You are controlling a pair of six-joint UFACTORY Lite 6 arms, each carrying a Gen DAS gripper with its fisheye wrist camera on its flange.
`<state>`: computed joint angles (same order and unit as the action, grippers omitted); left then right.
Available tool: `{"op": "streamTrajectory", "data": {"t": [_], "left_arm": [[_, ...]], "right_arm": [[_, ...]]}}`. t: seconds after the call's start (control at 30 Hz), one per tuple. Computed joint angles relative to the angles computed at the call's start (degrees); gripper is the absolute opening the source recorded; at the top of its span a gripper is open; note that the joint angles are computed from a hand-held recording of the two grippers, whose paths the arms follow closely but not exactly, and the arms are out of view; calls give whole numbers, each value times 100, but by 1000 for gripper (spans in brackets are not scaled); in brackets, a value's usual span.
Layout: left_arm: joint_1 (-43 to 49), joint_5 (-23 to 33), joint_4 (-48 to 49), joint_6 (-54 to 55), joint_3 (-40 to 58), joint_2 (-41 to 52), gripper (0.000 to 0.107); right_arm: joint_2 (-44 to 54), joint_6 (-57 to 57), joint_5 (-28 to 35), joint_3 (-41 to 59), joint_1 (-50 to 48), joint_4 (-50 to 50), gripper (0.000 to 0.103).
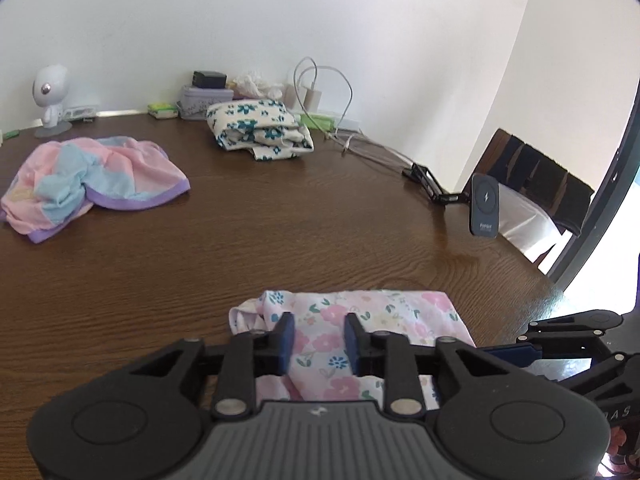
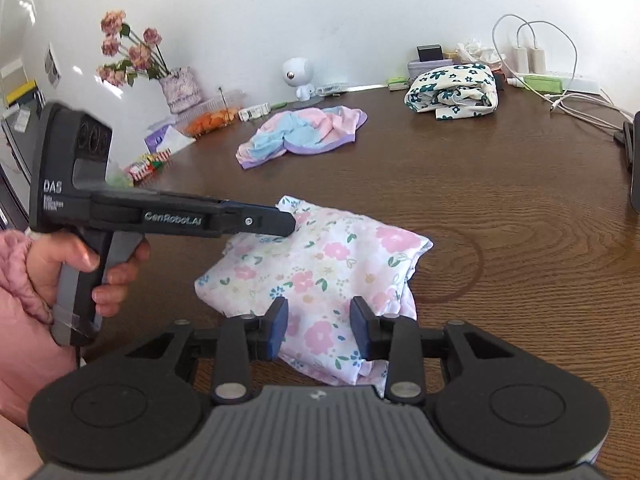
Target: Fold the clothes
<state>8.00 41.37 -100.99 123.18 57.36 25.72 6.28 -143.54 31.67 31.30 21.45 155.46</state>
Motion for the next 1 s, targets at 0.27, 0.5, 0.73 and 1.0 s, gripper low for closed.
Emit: {"op": "streamTrajectory", "data": {"t": [0.27, 0.5, 0.73, 1.0], "left_arm": [[795, 438, 477, -867, -34, -264, 96], [960, 636, 983, -1231, 133, -71, 103], [449, 174, 1722, -2117, 1239, 858, 103], [153, 194, 2405, -2499, 1782, 1287, 97]], "right_arm": [[-188, 2095, 732, -222, -1437, -1794, 103], [198, 2508, 824, -4, -1545, -2048, 103], [807, 2639, 733, 407, -1343, -2001, 102], [1374, 2712, 1127, 757, -1326, -2092, 75]]}}
